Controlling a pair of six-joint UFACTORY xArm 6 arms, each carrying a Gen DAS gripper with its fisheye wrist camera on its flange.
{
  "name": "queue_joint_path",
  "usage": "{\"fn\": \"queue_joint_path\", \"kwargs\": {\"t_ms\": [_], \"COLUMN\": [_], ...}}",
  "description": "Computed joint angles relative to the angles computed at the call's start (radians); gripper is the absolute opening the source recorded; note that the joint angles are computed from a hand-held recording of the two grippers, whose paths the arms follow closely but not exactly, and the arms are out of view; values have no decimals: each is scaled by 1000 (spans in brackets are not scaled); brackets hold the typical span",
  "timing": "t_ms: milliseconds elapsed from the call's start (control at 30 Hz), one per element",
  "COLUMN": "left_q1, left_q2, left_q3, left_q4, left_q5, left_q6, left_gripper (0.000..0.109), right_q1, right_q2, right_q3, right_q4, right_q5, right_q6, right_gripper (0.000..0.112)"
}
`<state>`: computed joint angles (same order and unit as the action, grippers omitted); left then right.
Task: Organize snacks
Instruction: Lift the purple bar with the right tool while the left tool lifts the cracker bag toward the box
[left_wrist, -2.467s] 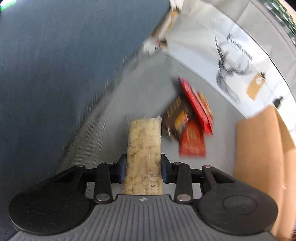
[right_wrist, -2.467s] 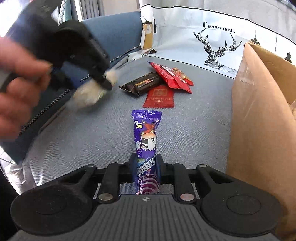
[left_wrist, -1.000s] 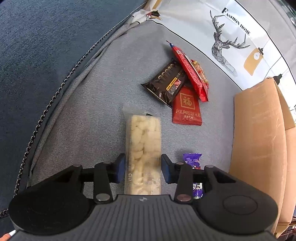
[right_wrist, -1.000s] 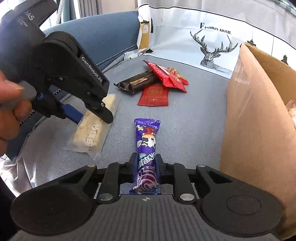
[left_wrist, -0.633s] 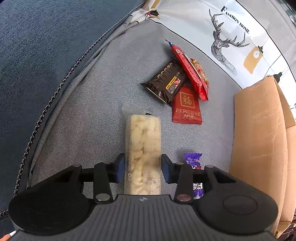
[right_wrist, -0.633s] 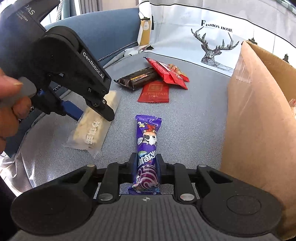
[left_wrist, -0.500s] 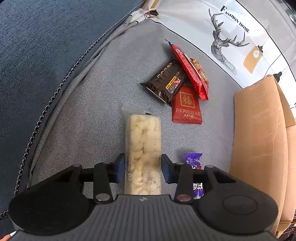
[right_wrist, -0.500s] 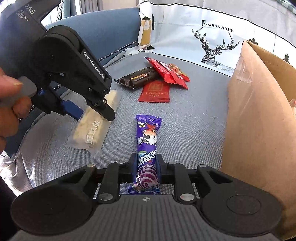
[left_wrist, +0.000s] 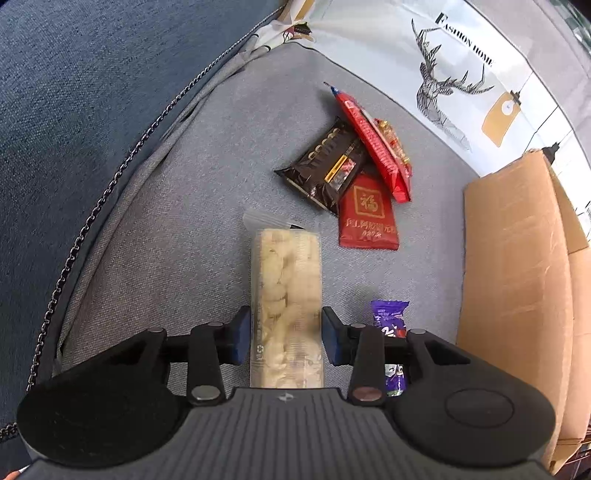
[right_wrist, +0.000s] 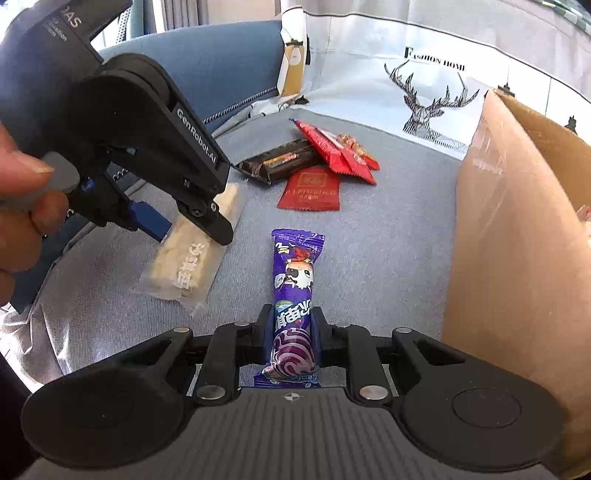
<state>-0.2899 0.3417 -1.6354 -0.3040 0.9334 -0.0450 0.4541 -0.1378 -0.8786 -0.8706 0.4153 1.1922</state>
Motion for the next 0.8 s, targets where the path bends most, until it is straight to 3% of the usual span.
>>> {"fn": "queue_joint_path", "kwargs": {"t_ms": [233,800], "left_q1": [-3,-12], "left_q2": [-42,-153], "left_q3": [53,179], "left_q4": [-77,-286], "left_q5": [-80,-250], "left_q6": [42,185], "left_gripper": [43,43], "right_q1": [-2,14], "right_q2": [-39,-172], "right_q3": [12,25], "right_q4": [-120,-277], "right_q5": [3,67], "right_q6": [117,214], "right_gripper": [21,21]}}
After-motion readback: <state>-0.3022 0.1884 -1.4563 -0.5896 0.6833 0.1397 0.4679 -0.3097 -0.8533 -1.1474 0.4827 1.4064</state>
